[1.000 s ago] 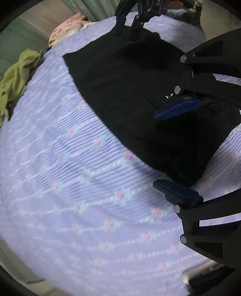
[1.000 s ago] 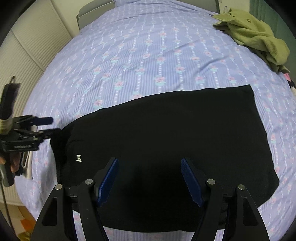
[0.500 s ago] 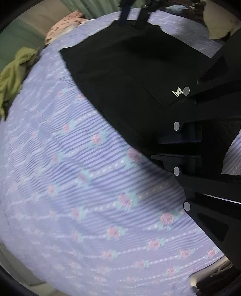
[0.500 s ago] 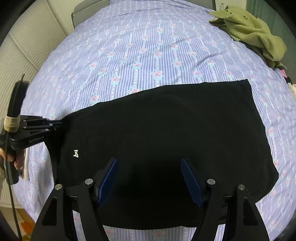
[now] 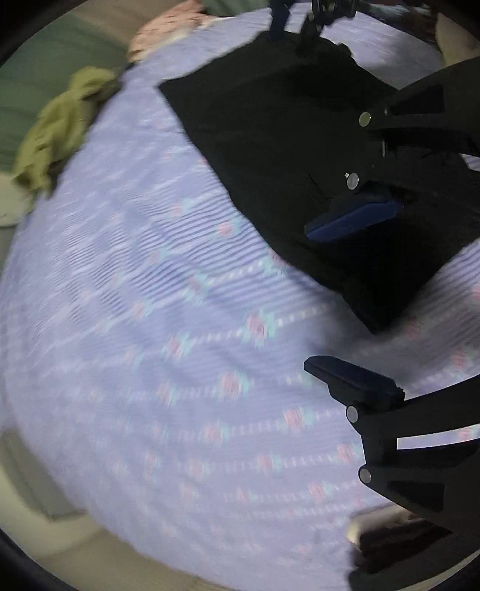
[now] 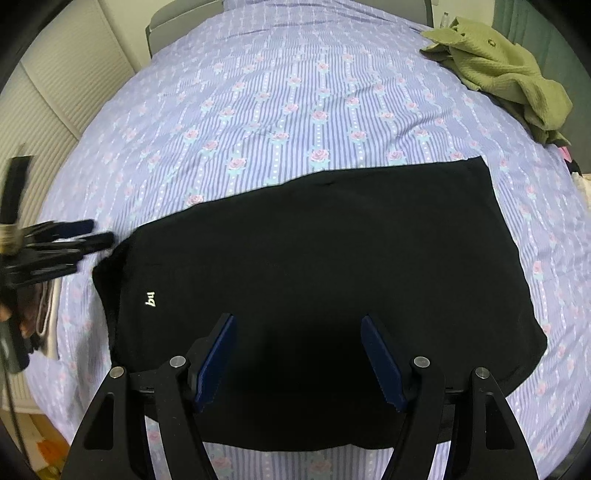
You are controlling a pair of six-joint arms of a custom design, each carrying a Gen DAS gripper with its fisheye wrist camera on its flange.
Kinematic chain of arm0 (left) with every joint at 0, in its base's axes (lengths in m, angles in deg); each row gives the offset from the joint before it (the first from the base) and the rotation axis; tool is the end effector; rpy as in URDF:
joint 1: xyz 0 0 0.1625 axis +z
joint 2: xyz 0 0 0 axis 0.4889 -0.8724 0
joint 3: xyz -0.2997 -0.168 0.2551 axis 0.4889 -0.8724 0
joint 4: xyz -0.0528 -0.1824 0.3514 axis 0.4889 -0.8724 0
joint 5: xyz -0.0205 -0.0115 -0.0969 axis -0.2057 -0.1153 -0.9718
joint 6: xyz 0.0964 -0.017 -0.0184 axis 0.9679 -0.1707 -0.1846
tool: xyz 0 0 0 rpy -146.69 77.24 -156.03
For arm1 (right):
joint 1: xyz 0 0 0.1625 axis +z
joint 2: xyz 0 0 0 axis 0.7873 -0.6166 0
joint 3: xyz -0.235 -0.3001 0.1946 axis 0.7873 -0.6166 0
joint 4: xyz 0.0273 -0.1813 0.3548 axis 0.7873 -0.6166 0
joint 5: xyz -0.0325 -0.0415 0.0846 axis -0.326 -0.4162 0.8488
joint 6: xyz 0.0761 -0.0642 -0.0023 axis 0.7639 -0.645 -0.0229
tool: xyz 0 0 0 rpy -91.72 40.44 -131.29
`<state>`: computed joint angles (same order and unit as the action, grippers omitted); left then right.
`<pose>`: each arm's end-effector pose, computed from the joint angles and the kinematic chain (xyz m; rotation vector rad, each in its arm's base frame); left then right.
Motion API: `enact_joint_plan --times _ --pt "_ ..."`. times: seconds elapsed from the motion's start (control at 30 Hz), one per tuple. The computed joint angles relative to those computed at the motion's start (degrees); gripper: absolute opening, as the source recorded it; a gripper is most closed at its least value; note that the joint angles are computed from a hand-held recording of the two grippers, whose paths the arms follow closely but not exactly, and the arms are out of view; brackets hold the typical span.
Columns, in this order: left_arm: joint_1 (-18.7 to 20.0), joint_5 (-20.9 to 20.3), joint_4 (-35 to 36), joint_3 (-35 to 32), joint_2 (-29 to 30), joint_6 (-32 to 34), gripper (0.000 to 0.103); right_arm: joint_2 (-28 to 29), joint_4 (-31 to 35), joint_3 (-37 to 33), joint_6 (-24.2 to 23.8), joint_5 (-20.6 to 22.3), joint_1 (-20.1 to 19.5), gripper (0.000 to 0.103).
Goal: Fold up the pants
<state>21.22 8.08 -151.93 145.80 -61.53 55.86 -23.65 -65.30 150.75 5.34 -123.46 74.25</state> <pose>-0.0900 -0.4324 0.4039 0.2186 2.3530 -0.4530 0.3983 -0.4177 0.0923 0.5156 -2.4803 0.2733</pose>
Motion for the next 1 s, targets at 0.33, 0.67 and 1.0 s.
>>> enact_joint_plan --times 0.33,0.67,1.0 --pt "-5.6 -11.6 -0.3 12.0 -15.9 -20.7 0.072 0.5 2.4 0.6 -6.2 -1.2 3.5 0.07" --pt "1.1 -15.8 -17.8 19.1 -13.9 -18.0 0.072 -3.1 11.7 2.8 0.4 -2.3 4.2 0.07" --pt "6.3 -20.9 -24.2 21.7 -14.6 -15.9 0.073 -1.2 10.9 1.6 1.1 -2.6 6.6 0.071"
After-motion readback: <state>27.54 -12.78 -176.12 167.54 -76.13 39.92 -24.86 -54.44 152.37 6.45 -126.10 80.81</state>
